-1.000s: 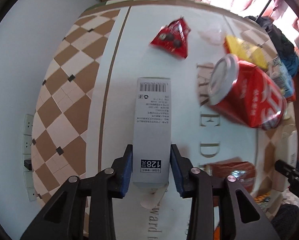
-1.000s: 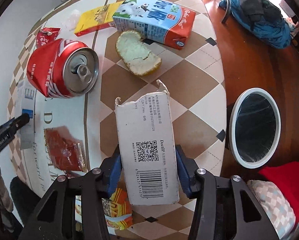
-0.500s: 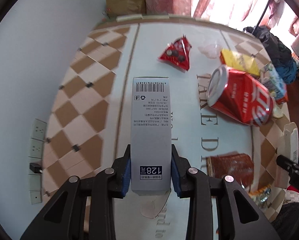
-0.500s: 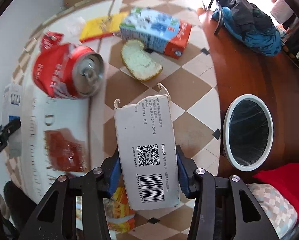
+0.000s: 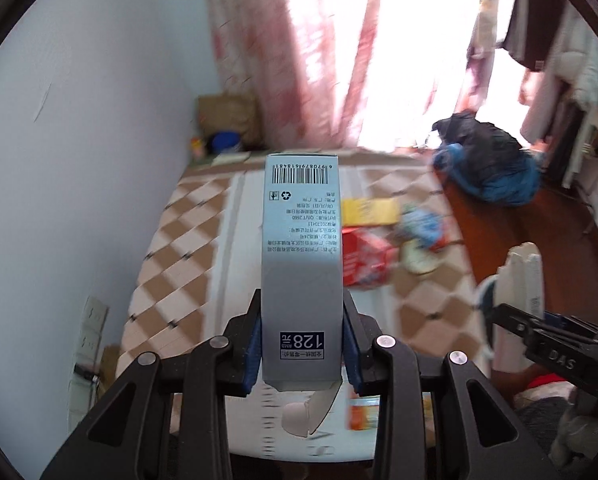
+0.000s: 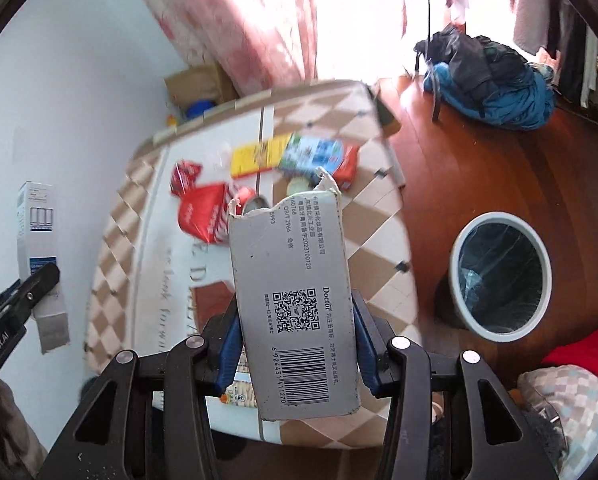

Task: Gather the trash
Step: 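Carry both white boxes over the trash bin and open both tools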

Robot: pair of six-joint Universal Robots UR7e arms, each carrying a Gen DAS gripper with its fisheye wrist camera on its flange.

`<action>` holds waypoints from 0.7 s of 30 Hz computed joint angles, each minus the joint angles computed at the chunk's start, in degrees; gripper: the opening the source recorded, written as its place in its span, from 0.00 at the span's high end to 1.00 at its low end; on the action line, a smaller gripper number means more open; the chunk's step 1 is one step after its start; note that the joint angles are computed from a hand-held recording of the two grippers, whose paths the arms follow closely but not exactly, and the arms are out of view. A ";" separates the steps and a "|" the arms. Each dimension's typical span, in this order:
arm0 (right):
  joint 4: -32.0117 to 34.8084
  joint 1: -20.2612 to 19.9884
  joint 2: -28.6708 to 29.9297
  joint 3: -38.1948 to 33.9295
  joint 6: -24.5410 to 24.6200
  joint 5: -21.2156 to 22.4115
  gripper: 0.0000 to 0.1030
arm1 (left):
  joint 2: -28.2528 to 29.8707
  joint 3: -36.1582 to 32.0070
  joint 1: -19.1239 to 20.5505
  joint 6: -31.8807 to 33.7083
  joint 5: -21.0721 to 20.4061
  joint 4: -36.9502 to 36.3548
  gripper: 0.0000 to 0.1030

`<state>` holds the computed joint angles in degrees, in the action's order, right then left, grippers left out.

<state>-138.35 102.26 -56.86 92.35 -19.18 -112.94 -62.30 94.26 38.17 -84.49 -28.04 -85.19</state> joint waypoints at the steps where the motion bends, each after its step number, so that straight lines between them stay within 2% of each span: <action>1: 0.12 -0.45 -1.27 -0.32 -0.12 1.10 0.51 | 1.06 -0.70 -0.48 2.69 0.34 -2.58 0.71; 4: 0.84 -1.82 -4.12 -1.68 -0.01 3.17 0.51 | 5.11 -2.97 -1.25 12.78 0.58 -12.83 0.71; 7: 2.49 -4.24 -6.35 -4.55 0.23 4.49 0.51 | 10.85 -6.59 -0.57 24.69 -1.75 -25.59 0.71; 9: 3.27 -5.93 -7.01 -6.32 0.04 4.48 0.51 | 16.09 -10.98 0.81 32.52 -5.63 -33.43 0.71; 12: 3.54 -9.39 -6.71 -9.84 -0.44 2.44 0.51 | 23.43 -18.04 3.47 39.27 -12.39 -39.11 0.71; 16: 6.19 -14.35 -3.11 -15.81 0.73 -0.23 0.51 | 33.93 -30.86 7.29 42.66 -21.65 -36.87 0.71; 21: 14.06 -19.86 3.60 -25.47 3.41 -2.00 0.51 | 48.51 -52.08 12.34 44.62 -30.99 -25.15 0.71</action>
